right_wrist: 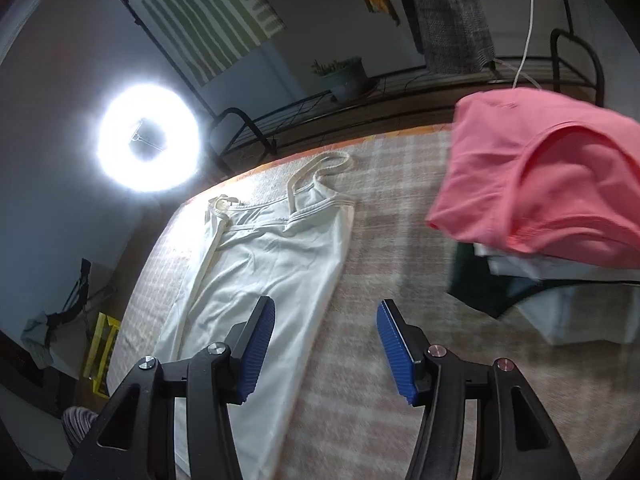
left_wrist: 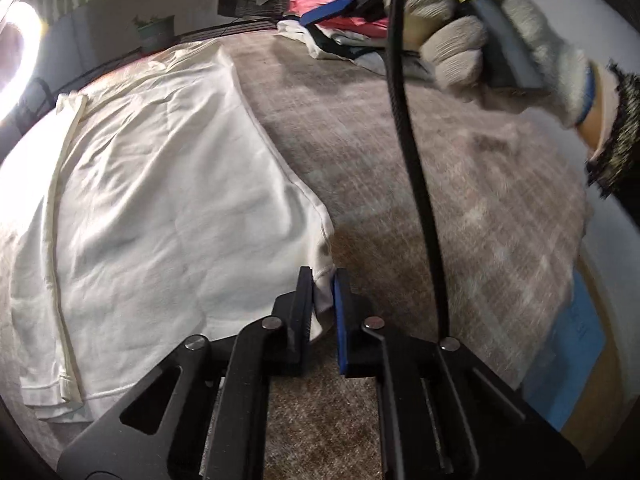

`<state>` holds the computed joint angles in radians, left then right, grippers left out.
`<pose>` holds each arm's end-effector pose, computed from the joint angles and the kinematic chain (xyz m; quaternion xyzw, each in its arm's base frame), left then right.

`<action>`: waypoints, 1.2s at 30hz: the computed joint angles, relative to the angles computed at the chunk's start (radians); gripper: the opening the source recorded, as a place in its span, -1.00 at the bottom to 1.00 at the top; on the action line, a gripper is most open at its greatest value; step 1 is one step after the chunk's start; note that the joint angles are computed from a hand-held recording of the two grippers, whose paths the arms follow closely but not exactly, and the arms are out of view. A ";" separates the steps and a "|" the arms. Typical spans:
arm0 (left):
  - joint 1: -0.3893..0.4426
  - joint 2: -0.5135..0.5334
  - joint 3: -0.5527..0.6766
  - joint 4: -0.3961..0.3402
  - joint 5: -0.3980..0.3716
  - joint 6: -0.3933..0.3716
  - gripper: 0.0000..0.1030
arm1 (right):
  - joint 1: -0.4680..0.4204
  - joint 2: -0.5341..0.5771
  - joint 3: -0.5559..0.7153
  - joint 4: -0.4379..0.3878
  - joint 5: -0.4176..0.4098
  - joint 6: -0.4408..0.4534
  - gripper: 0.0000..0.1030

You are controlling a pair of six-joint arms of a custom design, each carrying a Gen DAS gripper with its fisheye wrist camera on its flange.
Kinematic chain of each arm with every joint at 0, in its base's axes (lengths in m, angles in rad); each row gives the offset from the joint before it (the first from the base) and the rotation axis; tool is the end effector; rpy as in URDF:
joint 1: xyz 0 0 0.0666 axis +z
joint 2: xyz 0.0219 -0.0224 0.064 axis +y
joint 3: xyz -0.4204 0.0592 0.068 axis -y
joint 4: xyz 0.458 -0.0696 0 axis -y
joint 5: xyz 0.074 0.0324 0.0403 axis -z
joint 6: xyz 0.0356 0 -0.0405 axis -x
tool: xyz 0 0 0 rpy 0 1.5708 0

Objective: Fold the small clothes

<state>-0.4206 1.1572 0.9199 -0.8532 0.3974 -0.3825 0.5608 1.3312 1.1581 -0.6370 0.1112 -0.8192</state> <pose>0.3681 -0.1802 0.3404 0.4154 0.8581 -0.1961 0.2295 0.4381 0.2700 0.3969 0.1399 0.9167 0.1961 0.3187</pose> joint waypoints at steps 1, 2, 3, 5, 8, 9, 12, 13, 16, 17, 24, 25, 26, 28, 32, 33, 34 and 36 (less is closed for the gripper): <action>0.011 0.005 0.006 -0.007 0.017 0.011 -0.87 | -0.004 0.019 0.012 0.006 -0.009 0.000 0.10; 0.018 0.007 0.010 -0.012 0.028 0.017 -0.88 | -0.008 0.044 0.030 0.005 -0.015 0.001 0.10; 0.026 0.009 0.014 -0.019 0.045 0.023 -0.88 | -0.011 0.067 0.048 0.001 -0.018 0.003 0.10; 0.041 0.010 0.020 -0.028 0.073 0.031 -0.88 | -0.019 0.117 0.088 -0.008 -0.025 0.011 0.10; 0.056 0.010 0.027 -0.039 0.099 0.033 -0.88 | -0.034 0.191 0.152 -0.043 -0.014 0.016 0.10; 0.061 0.010 0.028 -0.041 0.108 0.036 -0.88 | -0.038 0.211 0.170 -0.057 -0.008 0.015 0.10; 0.075 0.013 0.031 -0.047 0.131 0.042 -0.89 | -0.051 0.272 0.225 -0.094 0.014 0.010 0.10; 0.078 0.015 0.035 -0.052 0.136 0.042 -0.89 | -0.056 0.284 0.237 -0.100 0.018 0.009 0.10; 0.085 0.024 0.041 -0.057 0.152 0.047 -0.89 | -0.070 0.320 0.267 -0.113 0.017 -0.003 0.09; 0.085 0.022 0.040 -0.058 0.153 0.049 -0.89 | -0.074 0.332 0.278 -0.122 0.018 -0.004 0.06; 0.116 0.032 0.047 -0.074 0.195 0.062 -0.90 | -0.091 0.394 0.345 -0.187 -0.004 0.006 -0.92; 0.126 0.032 0.049 -0.077 0.204 0.063 -0.90 | -0.090 0.395 0.353 -0.193 -0.006 0.005 -0.95; 0.136 0.031 0.049 -0.081 0.213 0.061 -0.90 | -0.088 0.397 0.365 -0.209 0.005 0.008 -0.97; 0.157 0.026 0.050 -0.088 0.232 0.072 -0.90 | -0.081 0.406 0.397 -0.239 0.022 0.022 -0.98; 0.205 0.019 0.054 -0.107 0.268 0.090 -0.90 | -0.055 0.443 0.492 -0.320 0.065 0.057 -0.99; 0.212 0.018 0.053 -0.109 0.273 0.093 -0.90 | -0.049 0.455 0.516 -0.338 0.074 0.062 -0.99; 0.226 0.019 0.055 -0.114 0.281 0.096 -0.90 | -0.042 0.474 0.552 -0.365 0.085 0.068 -0.99; 0.251 0.023 0.059 -0.122 0.295 0.103 -0.90 | -0.030 0.505 0.606 -0.396 0.097 0.071 -0.99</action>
<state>-0.1695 1.1801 0.9792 -0.9754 0.6919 -0.2793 0.5312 1.8367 1.7642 -1.0329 0.2084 -0.7477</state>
